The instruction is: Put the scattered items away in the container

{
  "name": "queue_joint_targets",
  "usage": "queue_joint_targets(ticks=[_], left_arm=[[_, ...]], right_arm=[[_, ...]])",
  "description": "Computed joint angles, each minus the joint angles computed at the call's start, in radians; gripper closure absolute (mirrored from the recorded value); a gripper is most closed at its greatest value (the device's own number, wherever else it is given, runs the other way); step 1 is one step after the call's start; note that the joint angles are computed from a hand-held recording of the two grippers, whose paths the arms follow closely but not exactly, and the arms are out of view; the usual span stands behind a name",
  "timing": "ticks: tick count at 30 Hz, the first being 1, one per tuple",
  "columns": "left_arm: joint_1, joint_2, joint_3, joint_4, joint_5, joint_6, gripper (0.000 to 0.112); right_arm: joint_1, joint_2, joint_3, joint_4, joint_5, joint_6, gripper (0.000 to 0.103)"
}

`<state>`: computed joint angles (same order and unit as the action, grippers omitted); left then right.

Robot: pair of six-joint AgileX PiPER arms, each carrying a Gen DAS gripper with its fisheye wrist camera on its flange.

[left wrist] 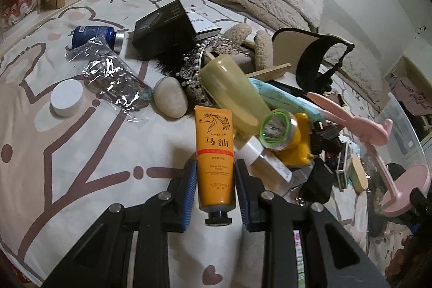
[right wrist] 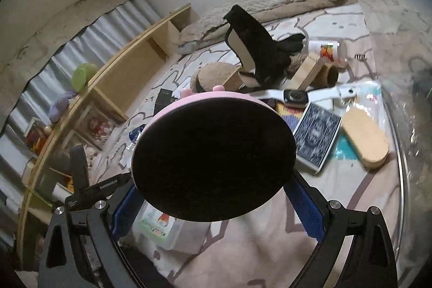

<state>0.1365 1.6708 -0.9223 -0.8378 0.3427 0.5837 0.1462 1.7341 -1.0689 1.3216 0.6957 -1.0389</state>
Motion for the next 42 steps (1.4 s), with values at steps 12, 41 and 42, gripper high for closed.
queue_joint_targets(ticks=[12,41,42], left_arm=[[-0.066,-0.09,0.038,-0.142,0.015,0.142,0.084],[-0.031,-0.112,0.069,-0.319,0.105,0.338,0.084],[-0.029,-0.112,0.069,-0.321,0.106,0.337,0.084]], right_arm=[[0.017,-0.057,0.005,-0.088,-0.007,0.071,0.005],[0.352,0.081,-0.278,-1.265,-0.083,0.938,0.0],[0.359,0.109,-0.311,-1.274,-0.061,0.934,0.004]])
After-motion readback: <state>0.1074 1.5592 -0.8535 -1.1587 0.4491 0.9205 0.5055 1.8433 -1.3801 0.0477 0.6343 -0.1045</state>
